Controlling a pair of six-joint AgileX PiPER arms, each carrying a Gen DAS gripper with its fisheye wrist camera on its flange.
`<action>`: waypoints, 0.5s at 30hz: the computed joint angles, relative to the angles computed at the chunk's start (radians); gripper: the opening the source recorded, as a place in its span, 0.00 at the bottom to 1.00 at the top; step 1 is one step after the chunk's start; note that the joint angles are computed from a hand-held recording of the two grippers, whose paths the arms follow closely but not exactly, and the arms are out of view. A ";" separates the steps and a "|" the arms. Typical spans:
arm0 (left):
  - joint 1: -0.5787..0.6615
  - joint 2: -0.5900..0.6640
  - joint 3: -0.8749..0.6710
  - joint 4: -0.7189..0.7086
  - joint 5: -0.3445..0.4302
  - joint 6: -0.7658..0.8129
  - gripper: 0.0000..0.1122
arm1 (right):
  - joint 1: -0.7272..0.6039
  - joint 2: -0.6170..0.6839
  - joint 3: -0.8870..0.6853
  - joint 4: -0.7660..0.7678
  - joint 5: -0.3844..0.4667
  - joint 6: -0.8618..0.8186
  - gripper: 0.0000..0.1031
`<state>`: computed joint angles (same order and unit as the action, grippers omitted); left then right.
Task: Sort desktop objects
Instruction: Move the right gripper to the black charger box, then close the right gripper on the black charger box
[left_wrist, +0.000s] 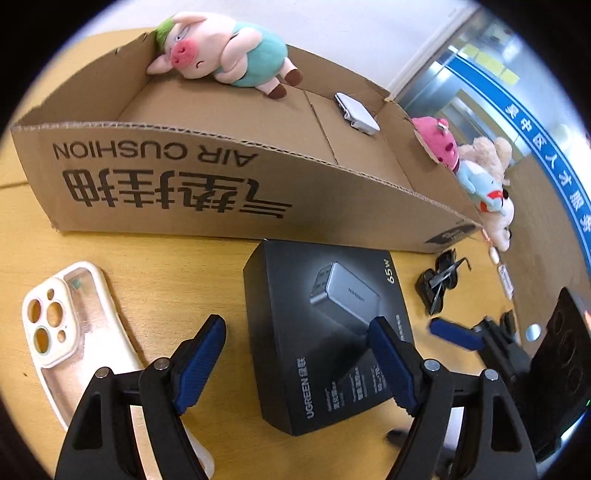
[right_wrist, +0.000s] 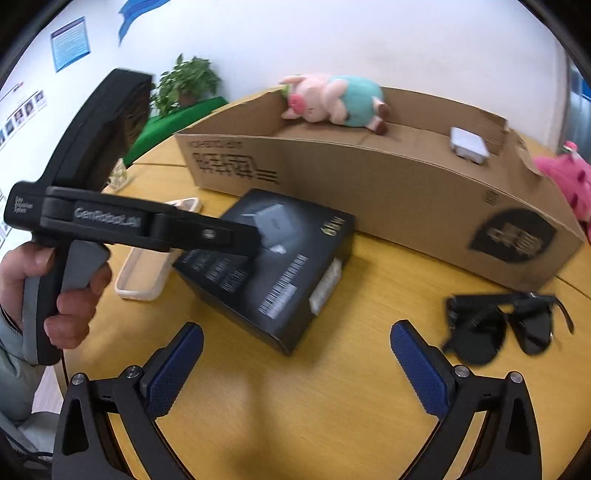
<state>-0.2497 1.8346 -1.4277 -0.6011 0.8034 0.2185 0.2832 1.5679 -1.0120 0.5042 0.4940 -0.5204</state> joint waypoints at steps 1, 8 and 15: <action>0.002 0.005 0.001 -0.019 -0.001 0.014 0.70 | 0.009 0.015 -0.012 0.010 0.001 -0.013 0.99; -0.020 0.007 0.002 -0.052 0.015 0.051 0.66 | 0.054 0.114 -0.085 -0.075 0.027 0.053 0.72; -0.022 0.003 -0.007 -0.027 0.027 0.002 0.61 | -0.006 0.038 0.007 -0.017 0.030 -0.029 0.78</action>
